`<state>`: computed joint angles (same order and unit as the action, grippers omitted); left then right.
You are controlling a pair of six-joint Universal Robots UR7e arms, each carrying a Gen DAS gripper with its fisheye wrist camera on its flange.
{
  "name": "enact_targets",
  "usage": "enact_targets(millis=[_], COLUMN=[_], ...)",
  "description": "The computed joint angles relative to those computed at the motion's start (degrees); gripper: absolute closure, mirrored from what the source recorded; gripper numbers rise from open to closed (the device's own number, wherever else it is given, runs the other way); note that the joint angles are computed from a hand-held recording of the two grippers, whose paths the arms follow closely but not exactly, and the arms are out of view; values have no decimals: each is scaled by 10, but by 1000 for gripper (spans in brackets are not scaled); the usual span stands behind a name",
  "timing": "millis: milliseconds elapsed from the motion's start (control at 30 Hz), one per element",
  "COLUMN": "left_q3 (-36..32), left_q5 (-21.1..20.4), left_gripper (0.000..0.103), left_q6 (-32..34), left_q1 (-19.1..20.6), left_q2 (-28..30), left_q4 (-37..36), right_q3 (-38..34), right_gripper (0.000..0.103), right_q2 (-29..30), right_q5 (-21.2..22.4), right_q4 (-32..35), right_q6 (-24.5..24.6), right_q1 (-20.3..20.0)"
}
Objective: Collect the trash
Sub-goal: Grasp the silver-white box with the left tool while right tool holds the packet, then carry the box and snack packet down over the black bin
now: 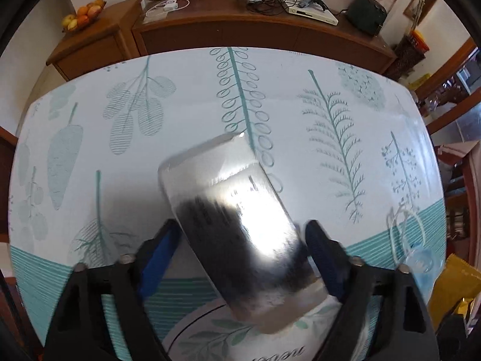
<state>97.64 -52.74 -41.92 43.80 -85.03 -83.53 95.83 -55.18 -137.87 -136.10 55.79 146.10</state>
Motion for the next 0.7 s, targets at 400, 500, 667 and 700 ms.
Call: enact_targets(millis=[400, 500, 667, 700], left_q3=[33, 31, 19, 16], left_q5=[-61, -72, -92, -96], left_gripper=[38, 39, 39, 39], left_q6=[-14, -38, -85, -104], left_q1=[-25, -48, -124, -151], left_q2=[-104, -134, -185, -197], left_q4=[71, 112, 196, 220], right_q3=[49, 58, 59, 59], right_gripper=[101, 101, 101, 101], right_q2=[-35, -43, -56, -60], right_q5=[42, 59, 83, 87], right_q4=[3, 4, 22, 25], right_q6=[56, 70, 73, 73], right_q1=[35, 51, 89, 97])
